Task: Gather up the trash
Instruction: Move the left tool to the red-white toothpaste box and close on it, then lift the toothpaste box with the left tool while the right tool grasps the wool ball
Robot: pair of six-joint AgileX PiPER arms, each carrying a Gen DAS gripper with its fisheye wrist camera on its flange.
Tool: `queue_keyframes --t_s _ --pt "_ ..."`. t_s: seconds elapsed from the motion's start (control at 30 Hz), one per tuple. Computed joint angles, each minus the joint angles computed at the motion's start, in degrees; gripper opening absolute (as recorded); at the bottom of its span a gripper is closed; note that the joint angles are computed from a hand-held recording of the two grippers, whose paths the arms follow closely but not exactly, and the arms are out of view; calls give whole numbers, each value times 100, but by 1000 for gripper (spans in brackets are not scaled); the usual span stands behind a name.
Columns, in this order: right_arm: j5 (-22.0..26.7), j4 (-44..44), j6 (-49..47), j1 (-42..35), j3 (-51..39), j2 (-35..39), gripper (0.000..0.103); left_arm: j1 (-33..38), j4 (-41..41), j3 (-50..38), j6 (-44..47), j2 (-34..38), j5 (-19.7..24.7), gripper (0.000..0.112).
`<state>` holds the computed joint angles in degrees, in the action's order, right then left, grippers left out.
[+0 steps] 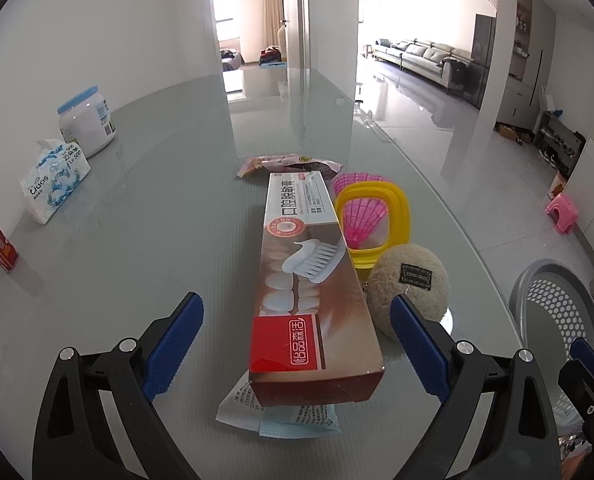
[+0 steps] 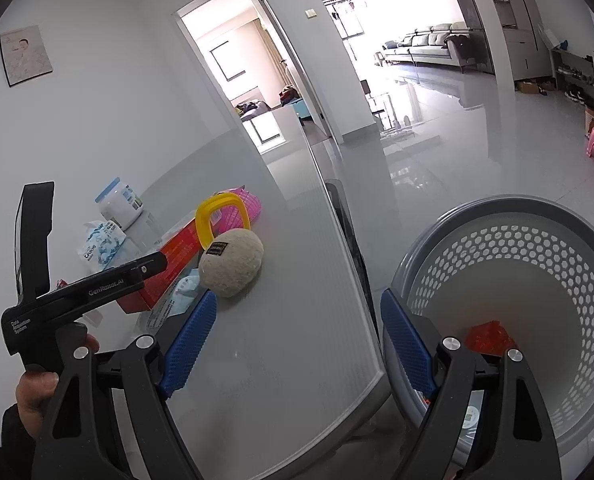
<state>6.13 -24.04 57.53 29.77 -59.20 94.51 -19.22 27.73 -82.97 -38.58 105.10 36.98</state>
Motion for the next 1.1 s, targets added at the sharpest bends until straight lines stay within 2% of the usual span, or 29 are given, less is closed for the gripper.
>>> queue_keyframes --t_s 0.17,0.33,0.4,0.47,0.67,0.83,1.1 --pt "-19 867 -839 -55 -47 102 80 87 -98 -170 95 212 3 90" --pt "36 1074 -1054 -38 -121 173 80 78 -116 -327 151 377 58 73" --pt "52 1144 -1123 -26 -144 187 80 81 -154 -360 204 415 62 59" --pt "78 1092 -1068 -20 -175 196 80 122 -257 -344 298 426 5 51" --pt "182 1005 -999 29 -246 212 80 185 -209 26 218 207 -333 51" --pt "387 594 -628 160 -445 278 80 366 -329 476 205 -163 -689 51" --pt "812 3 -126 477 -985 565 80 584 127 1207 -196 -862 -1117 51"
